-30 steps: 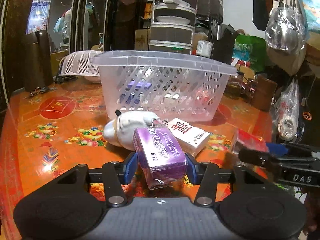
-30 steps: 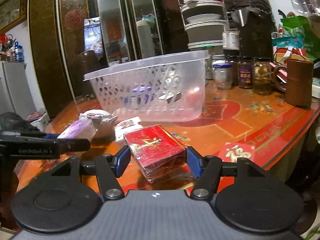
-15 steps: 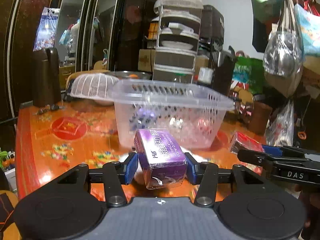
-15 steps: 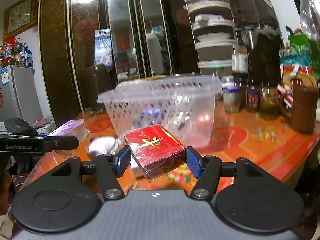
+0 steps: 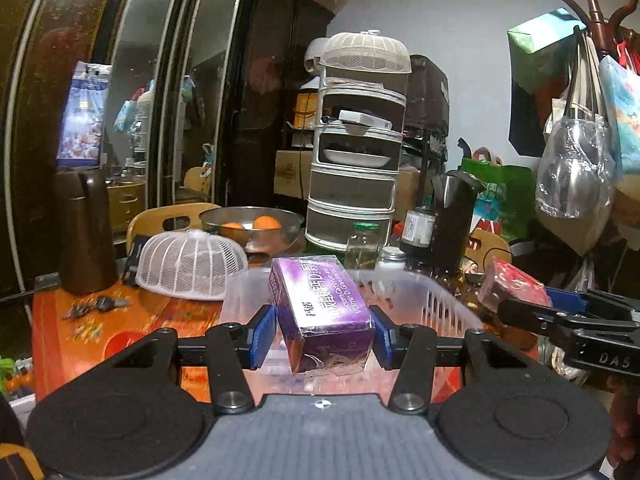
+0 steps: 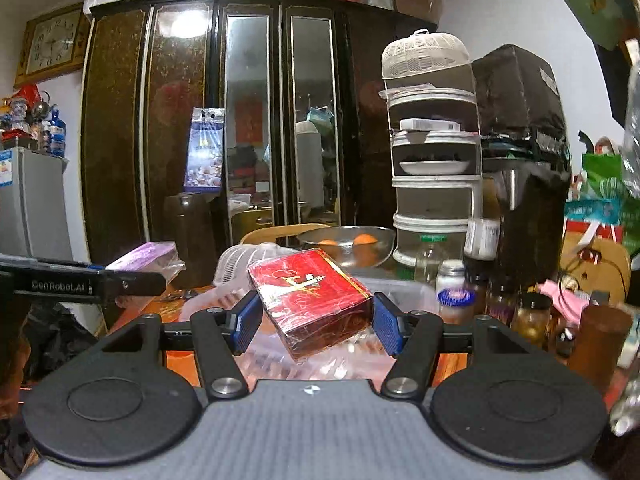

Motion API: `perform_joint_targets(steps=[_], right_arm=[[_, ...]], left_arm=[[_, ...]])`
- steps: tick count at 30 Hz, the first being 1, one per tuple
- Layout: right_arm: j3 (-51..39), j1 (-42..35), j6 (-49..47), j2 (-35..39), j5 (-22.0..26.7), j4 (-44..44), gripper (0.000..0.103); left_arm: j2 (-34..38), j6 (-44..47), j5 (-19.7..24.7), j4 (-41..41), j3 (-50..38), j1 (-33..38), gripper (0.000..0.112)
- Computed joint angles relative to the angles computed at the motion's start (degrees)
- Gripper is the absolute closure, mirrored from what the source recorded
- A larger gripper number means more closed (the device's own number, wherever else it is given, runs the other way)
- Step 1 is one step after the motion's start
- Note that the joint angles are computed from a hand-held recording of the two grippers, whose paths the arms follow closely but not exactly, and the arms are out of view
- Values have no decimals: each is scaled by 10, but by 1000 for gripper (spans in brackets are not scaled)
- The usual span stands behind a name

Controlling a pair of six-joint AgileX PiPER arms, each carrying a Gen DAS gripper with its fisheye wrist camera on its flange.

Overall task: Organize objects
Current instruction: 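Lift both held items and carry them over the clear basket, then open both tools to drop the items into the basket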

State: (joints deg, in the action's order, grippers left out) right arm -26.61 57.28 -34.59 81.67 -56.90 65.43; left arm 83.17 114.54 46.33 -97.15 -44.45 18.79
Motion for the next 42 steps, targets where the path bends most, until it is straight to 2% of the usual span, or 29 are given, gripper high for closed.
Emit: perform_joint_targets(steps=[3,5,8,10,12,18,21,25,29,30,31,32,33,34,38,40,42], right_arm=[[-39,-71,-25,2,72,-31,40],[-71,-100,-55,24,95,-20,41],[-112,-161,-54,56,162,-30,41],[-139,-184,-64,81,183,-21,41],[-161,-200,-86,100,202,-7,41],[-202,-232,-127,135,237,34,41],[-223,-252,-150,148,270,52,41],[-235,-263,-171,158,286,63,41],[-240,-269,-170,164,296,53,40],[-238,-269,-159,165,295,43,39],[-234,-267,-143,164,287,31,36],[-235,-265,-140,165,282,30,27],[-232,-264,-131,164,276,22,23],[-226,-261,-121,160,269,11,22],[-207,-252,-109,142,249,-1,21],[-185,-243,-82,123,235,-18,19],[-147,-225,-39,93,210,-45,10]], left_arm=[[19,-12,-46,-1,-39,-46,59],[40,-50,-70,25,-72,-74,59],[80,-81,-98,45,-117,-110,59],[115,-111,-125,65,-155,-132,59],[146,-180,-131,117,-193,-141,59],[184,-218,-181,157,-222,-175,59],[207,-274,-184,203,-250,-181,59],[227,-311,-196,239,-273,-189,59],[231,-305,-194,232,-274,-191,59],[233,-305,-186,232,-276,-190,57],[234,-296,-182,228,-275,-189,51],[230,-274,-185,210,-266,-190,45],[224,-246,-199,183,-253,-193,40],[219,-224,-207,162,-245,-195,37],[203,-191,-179,122,-224,-176,36],[173,-130,-168,67,-184,-162,36],[137,-76,-141,23,-139,-138,32]])
